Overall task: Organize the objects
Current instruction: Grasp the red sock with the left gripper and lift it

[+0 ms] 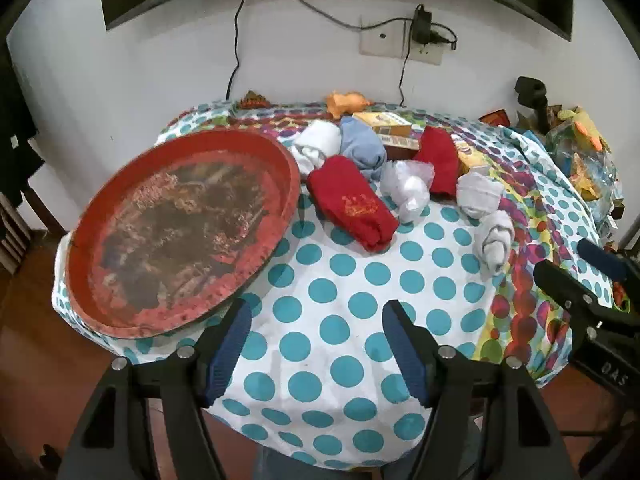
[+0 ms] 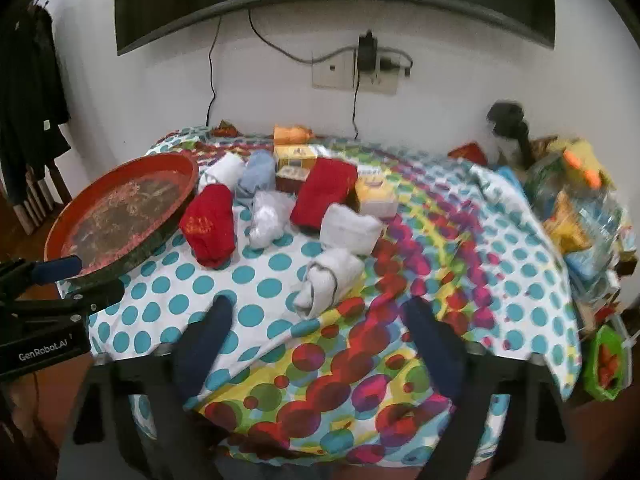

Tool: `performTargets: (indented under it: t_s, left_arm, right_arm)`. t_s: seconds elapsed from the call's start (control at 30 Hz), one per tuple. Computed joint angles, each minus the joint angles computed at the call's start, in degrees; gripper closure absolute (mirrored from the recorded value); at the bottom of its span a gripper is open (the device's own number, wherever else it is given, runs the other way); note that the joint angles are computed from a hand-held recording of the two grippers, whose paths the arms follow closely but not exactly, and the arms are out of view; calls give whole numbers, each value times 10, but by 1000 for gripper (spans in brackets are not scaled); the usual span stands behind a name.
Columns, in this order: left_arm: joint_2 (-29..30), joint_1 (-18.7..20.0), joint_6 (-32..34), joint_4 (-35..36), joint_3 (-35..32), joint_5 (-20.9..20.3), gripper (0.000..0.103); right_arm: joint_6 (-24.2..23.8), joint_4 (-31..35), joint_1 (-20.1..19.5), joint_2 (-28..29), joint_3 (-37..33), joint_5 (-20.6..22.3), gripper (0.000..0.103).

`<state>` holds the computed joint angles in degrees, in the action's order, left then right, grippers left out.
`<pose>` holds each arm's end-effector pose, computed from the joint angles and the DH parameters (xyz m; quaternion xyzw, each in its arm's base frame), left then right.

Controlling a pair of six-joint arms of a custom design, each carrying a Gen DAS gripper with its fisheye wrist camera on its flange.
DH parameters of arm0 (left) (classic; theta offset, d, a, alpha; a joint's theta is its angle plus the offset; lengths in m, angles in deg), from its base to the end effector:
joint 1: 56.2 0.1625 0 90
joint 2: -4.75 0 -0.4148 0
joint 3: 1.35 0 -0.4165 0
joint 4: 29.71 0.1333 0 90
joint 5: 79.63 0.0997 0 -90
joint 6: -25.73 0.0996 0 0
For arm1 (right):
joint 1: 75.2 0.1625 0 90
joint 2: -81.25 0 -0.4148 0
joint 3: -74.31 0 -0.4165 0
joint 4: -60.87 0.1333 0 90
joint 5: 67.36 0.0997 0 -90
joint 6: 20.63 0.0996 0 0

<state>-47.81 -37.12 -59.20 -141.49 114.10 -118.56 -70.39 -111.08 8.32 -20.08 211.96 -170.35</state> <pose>-0.3809 -0.3548 0.0084 0.0472 0.8570 -0.3284 0.3942 0.0658 -0.4032 0.3259 0.2970 -0.8675 0.2906 0.2735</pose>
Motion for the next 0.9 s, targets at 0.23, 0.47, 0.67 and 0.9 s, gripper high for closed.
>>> performTargets:
  t_s: [0.23, 0.47, 0.67, 0.9]
  left_arm:
    - [26, 9, 42, -19, -4, 42, 33]
    - [43, 36, 119, -101, -9, 42, 33]
    - [57, 61, 130, -109, -29, 46, 33]
    - [76, 88, 187, -195, -41, 35, 33]
  right_arm:
    - [0, -17, -17, 63, -24, 0, 38]
    - [-12, -48, -14, 131, -50, -15, 43]
    - [-15, -54, -16, 167, -69, -23, 52]
    - [-16, -44, -32, 170, -75, -2, 73]
